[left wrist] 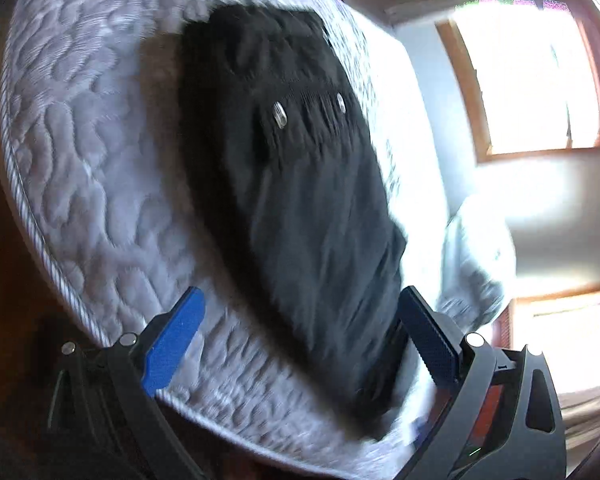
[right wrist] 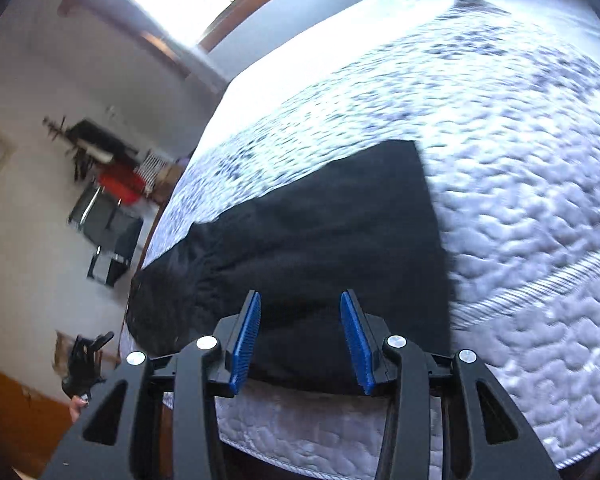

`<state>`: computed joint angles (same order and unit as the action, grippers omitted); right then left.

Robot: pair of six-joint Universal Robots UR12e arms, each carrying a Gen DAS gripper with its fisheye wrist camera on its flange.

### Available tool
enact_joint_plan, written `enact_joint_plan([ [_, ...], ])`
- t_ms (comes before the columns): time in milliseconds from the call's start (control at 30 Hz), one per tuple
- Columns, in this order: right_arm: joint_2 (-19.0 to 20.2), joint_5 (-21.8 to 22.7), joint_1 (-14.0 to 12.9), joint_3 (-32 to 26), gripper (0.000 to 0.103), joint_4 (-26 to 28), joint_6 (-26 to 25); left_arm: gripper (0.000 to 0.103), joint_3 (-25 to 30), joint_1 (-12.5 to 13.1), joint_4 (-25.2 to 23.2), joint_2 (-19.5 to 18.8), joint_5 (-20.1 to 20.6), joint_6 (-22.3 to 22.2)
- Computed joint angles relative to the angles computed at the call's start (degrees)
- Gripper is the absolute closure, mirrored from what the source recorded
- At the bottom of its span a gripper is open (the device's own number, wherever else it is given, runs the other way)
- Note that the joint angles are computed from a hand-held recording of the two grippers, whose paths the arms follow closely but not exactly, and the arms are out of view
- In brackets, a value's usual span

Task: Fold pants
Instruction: 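Pinch the folded pants with the right gripper, then open and withdraw, then grasp the black pants waist end with the left gripper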

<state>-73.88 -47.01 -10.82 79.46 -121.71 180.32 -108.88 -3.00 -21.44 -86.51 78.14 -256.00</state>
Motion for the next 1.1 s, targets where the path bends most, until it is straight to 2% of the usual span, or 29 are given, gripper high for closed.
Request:
enact_joint_plan([
  [67, -0.21, -0.61, -0.40, 0.44, 0.059, -0.43, 0.48, 0.006, -2.02, 1.29, 6.59, 0.06, -0.66, -3.60],
  [167, -0.22, -1.75, -0.32, 0.49, 0.057, -0.24, 0.03, 0.006, -3.58, 2.63, 13.63, -0.25, -1.42, -6.67],
  [267, -0.10, -2.27, 0.15, 0.30, 0.057, 0.38, -0.56, 0.006, -4.63, 3.89, 19.51, -0.68, -1.95, -8.99],
  [333, 0.08, -2.74, 0.43, 0.02, 0.057, 0.80, -0.93, 0.006, -5.09, 4.50, 21.28, -0.65, -1.63, -9.73],
  [500, 0.30, -4.57, 1.26, -0.63, 0.055, 2.32, -2.89, 0.006, -5.90, 5.52, 20.36, 0.32, 2.25, -11.20],
  [667, 0.81, -5.92, 1.93, -1.39, 0.054, 3.76, -3.62, 0.006, -5.90, 6.74, 15.92, 1.42, 4.21, -8.00],
  [800, 1.10, -6.85, 2.43, -1.97, 0.054, 4.38, -4.35, 0.006, -4.90, 8.26, 11.98, 1.17, 3.06, -5.24],
  [900, 1.33, -7.75, 2.74, -2.47, 0.053, 4.82, -4.92, 0.007, -4.73, 10.01, 10.14, 1.15, 0.32, -4.11],
  [1100, 1.64, -9.64, 3.34, -3.13, 0.053, 5.75, -5.82, 0.007, -3.90, 10.59, 9.26, -0.37, -1.22, -2.91],
])
